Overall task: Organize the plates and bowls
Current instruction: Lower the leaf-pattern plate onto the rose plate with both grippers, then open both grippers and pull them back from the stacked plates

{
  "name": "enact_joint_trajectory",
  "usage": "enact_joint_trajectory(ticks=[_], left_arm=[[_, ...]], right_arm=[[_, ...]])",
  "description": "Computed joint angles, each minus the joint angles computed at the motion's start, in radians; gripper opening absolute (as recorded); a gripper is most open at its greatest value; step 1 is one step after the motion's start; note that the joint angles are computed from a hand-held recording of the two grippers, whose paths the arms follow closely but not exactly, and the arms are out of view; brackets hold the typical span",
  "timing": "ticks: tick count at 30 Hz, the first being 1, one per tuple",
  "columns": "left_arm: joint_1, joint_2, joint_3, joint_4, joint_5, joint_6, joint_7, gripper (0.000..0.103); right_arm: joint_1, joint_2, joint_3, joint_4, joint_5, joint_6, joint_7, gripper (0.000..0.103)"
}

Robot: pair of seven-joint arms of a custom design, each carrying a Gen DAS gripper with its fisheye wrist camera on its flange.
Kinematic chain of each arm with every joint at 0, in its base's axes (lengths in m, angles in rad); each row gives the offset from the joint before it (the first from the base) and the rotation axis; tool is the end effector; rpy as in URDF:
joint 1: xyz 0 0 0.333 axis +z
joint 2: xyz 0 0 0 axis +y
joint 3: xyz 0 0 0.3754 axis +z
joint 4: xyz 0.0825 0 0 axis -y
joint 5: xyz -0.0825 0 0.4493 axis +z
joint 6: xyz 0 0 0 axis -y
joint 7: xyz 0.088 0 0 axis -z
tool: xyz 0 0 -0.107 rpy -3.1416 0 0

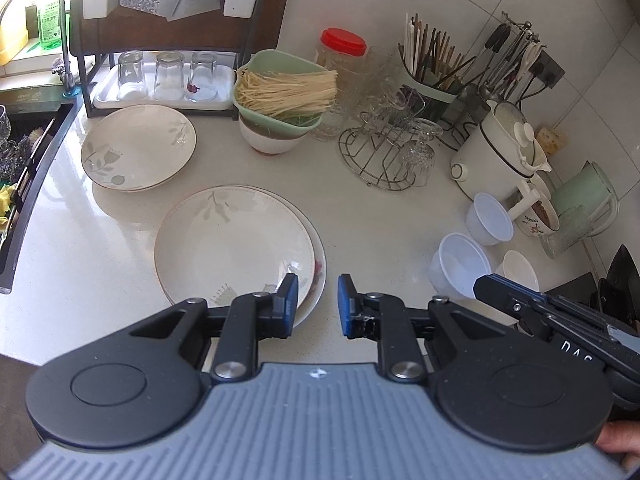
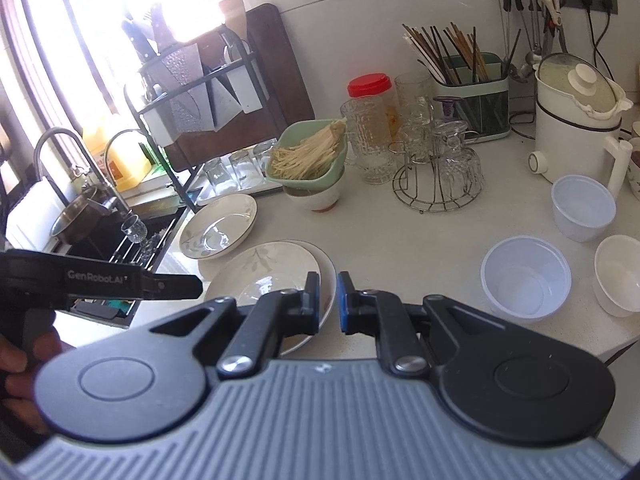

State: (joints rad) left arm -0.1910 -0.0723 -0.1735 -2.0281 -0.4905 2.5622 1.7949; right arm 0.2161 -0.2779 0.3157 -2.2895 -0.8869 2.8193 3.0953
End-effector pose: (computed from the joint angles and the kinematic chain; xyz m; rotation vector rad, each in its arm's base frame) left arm 0.5952 -0.2225 0.5811 -1.7383 2.2660 -1.0278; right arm 0.4495 0.3246 0.5614 -1.3988 1.7528 -0.5825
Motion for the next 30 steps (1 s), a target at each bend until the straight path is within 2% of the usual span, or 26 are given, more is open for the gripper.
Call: enact_joint_trajectory(ticks=[12, 16, 21, 30], left_arm=[[0.035, 0.067, 0.006, 0.064, 0.003, -0.024, 0.021, 0.028], [0.049, 0.1, 0.002, 0.097, 0.022, -0.03, 0.021, 0.037], [0.075, 0.147, -0.002, 0.151, 0.012, -0.048, 0.053, 0.043], [0.126, 0.252, -0.013, 0.279, 0.029, -0.043, 0.08, 0.048]], right_arm=[[0.051, 0.094, -0.038, 0.083, 0.02, -0.011, -0.062, 0.013], [0.076, 0.133, -0.061, 0.118, 0.031, -0.017, -0.082, 0.013], [0.11, 0.192, -0.091, 0.176, 0.033, -0.025, -0.095, 0.013], [0.178, 0.303, -0.159, 0.304, 0.022, -0.058, -0.104, 0.013]])
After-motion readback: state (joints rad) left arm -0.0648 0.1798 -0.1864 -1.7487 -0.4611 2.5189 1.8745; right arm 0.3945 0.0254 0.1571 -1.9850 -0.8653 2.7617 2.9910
